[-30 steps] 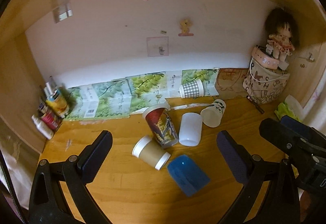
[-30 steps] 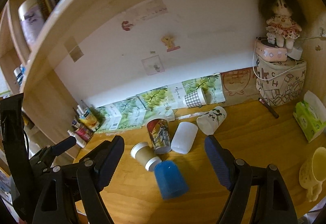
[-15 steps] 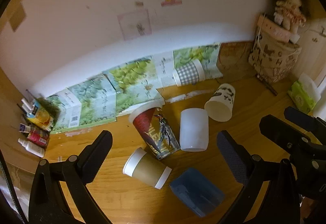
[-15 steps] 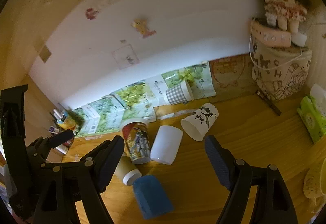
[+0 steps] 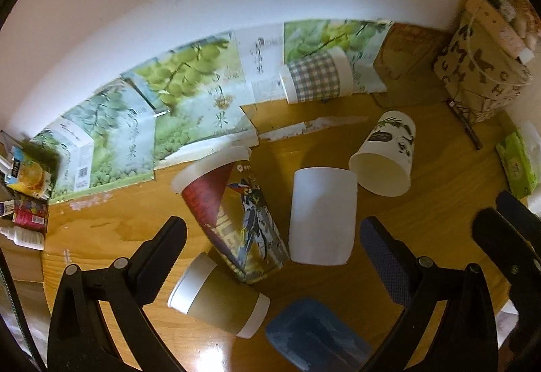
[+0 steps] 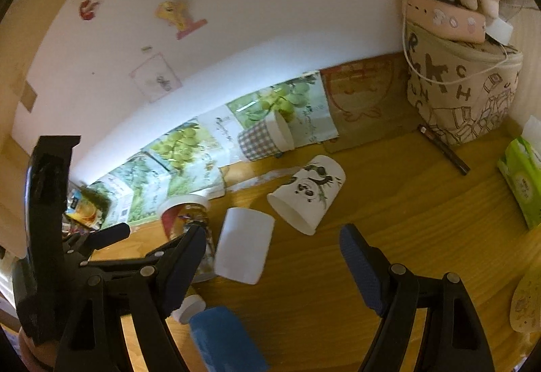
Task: Flip cup upright
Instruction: 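Lower the left gripper onto the frosted white cup lying sideways and close it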
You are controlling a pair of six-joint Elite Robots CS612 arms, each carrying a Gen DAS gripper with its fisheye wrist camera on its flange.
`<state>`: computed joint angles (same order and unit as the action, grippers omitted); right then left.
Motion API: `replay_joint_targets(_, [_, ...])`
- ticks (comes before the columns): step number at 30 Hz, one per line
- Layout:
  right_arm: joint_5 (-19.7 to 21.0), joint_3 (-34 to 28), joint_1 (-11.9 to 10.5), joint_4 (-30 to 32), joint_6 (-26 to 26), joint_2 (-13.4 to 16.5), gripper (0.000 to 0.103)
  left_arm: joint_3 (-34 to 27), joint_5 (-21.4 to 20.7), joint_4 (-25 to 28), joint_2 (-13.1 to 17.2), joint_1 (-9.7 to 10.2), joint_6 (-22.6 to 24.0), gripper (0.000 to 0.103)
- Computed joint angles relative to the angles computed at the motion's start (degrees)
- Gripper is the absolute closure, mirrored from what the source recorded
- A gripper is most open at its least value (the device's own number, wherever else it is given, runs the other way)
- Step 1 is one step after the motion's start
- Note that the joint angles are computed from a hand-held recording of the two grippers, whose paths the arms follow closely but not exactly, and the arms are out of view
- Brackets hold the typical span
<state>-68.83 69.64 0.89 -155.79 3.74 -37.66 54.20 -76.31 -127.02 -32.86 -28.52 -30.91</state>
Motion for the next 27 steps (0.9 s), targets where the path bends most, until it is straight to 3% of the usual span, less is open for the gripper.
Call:
replay_joint_targets(8, [-1.7,-1.8,-0.7,2.9,2.3,1.3,0.021,-6.6,-3.4,6.4,3.9,0.71,0.5,0.001])
replay_joint_targets(17, [-3.6,-1.7,-1.2,4.5,3.6,1.3,0.021,-11.8,-4.0,11.0,7.0,0.72,1.6,0.001])
replay_joint_targets(27, [-4.4,-1.9,-1.5,5.7,4.2,1.4,0.021,-14.9,0.1,13.0,9.1,-0.14,4.0,0.001])
